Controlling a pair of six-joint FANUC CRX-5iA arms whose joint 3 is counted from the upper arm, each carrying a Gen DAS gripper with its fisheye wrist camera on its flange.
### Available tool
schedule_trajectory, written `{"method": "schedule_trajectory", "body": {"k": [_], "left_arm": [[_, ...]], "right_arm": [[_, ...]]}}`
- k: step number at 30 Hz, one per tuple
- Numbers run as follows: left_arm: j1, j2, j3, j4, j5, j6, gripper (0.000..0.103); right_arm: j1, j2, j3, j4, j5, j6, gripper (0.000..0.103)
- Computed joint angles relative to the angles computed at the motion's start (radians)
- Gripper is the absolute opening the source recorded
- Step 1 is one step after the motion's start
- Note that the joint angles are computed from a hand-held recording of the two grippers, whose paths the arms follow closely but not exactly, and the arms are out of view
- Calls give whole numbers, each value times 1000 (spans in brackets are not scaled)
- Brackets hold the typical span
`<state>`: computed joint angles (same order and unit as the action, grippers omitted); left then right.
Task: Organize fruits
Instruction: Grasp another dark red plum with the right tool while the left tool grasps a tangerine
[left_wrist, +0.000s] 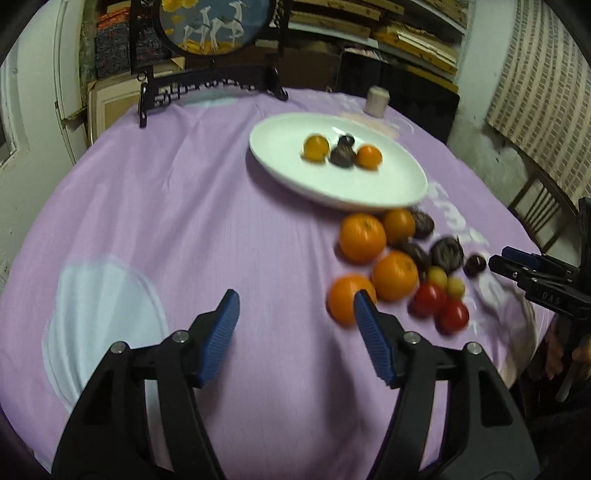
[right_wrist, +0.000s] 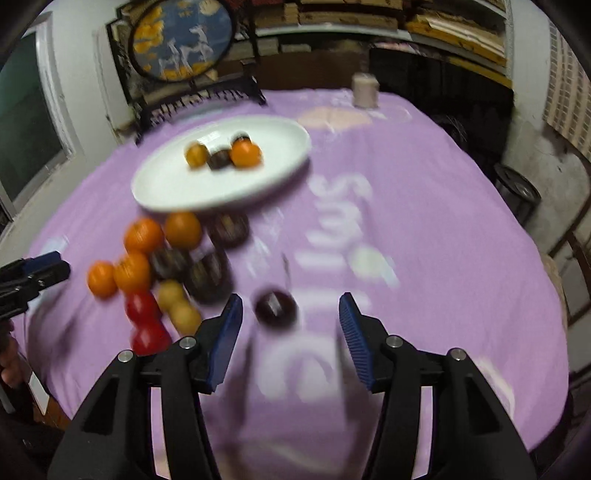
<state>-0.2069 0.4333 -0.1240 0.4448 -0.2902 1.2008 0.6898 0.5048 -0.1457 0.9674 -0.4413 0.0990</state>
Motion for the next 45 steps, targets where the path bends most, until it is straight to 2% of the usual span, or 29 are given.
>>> {"method": "schedule_trajectory", "body": {"k": [3, 7, 8, 9, 10, 18, 20, 22, 23, 28, 32, 38, 45], "left_arm": [[-8, 10, 5, 29, -12, -23, 66], [-20, 19, 21, 27, -34, -32, 66], [-21, 18, 16, 33, -34, -40, 66], [-24, 18, 13, 42, -36, -47, 66], [-24, 20, 15, 43, -43, -46, 66], [-34, 45, 56, -9, -71, -6, 65], [-37, 65, 88, -40, -88, 23, 63], [-39, 90, 127, -73, -111, 52, 50], [-39, 111, 149, -56, -132, 32, 39], [-48, 149, 211, -123, -143, 96, 35], [-42, 117, 136, 8, -106, -16, 35], [-46, 62, 55, 105, -51, -109, 35], [-54, 35, 10, 190, -23, -202, 35]], "right_arm": [[-3, -3, -9, 3, 17, -12, 55], [-2, 44, 45, -33, 19, 49, 55], [0, 60, 68, -65, 8, 91, 51], [5, 80, 102, -125, -8, 156, 30], [5, 91, 111, -138, -6, 171, 31], [-14, 11, -17, 122, 45, -72, 31], [-18, -2, -32, 137, 60, -90, 31], [-21, -4, -34, 130, 75, -88, 31], [-20, -5, -32, 122, 79, -80, 31], [-16, -10, -35, 91, 91, -63, 31], [-26, -25, -61, 149, 104, -121, 31], [-27, -22, -56, 131, 122, -102, 31], [-24, -21, -53, 126, 119, -94, 31]]}}
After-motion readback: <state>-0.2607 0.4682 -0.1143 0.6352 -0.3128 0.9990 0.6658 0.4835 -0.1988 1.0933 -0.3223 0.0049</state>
